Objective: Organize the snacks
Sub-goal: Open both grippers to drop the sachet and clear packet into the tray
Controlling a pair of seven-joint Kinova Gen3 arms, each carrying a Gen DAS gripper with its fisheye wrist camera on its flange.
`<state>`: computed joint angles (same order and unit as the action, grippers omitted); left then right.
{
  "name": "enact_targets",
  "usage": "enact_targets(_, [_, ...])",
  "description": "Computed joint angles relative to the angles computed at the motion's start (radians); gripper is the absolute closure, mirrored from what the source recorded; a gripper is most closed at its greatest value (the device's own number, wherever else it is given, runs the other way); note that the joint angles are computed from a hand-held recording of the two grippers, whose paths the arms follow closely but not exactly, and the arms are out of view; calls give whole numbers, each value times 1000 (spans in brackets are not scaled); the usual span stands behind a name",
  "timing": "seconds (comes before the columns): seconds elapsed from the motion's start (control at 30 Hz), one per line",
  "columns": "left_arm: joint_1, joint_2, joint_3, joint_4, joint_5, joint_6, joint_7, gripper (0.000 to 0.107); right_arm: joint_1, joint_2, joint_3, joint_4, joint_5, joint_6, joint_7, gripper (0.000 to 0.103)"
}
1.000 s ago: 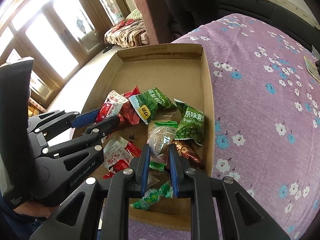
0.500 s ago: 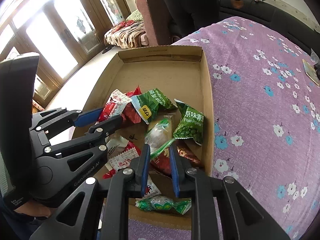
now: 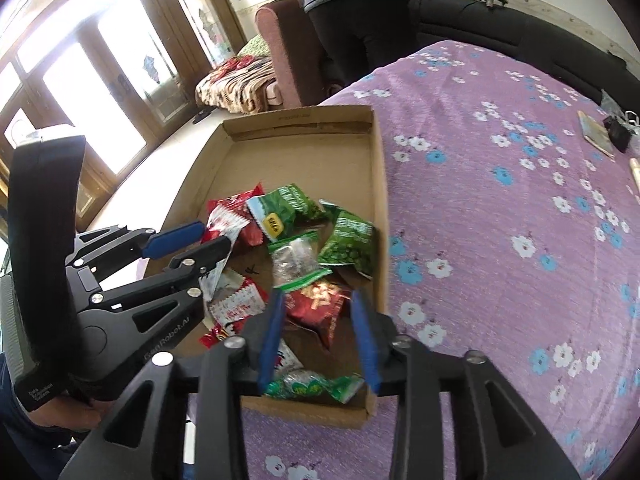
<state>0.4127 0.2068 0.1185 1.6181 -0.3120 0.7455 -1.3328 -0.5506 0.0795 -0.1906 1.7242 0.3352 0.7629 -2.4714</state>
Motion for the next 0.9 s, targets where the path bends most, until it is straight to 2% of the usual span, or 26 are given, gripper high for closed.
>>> enact_targets(0.07, [7, -4, -1, 3, -7, 0, 11, 82, -7, -17, -1, 17, 28, 6, -35, 55])
enact_targets(0.2, [23, -12, 1, 10, -28, 0, 39, 75, -8, -51, -17, 52, 77, 19, -92, 43])
enact_targets(0.27, [30, -16, 3, 13, -39, 0, 53, 70, -4, -75, -28, 79, 97, 17, -125, 34])
enact_targets(0.33, [39, -21, 6, 17, -52, -1, 71, 61, 4, -94, -39, 102, 112, 16, -150, 30])
enact_targets(0.47, [55, -28, 10, 22, -78, -2, 108, 51, 34, -141, -55, 164, 89, -17, -161, 18])
enact_targets(0.53, [65, -30, 11, 23, -96, 1, 135, 39, 49, -160, -62, 192, 63, -28, -157, 17])
enact_targets(0.8, [100, -25, 13, 11, -161, 42, 231, 13, 98, -204, -67, 261, -59, -53, -82, 10])
enact_targets(0.9, [100, -24, 16, 10, -166, 48, 249, 6, 120, -231, -85, 281, -56, -64, -93, 5])
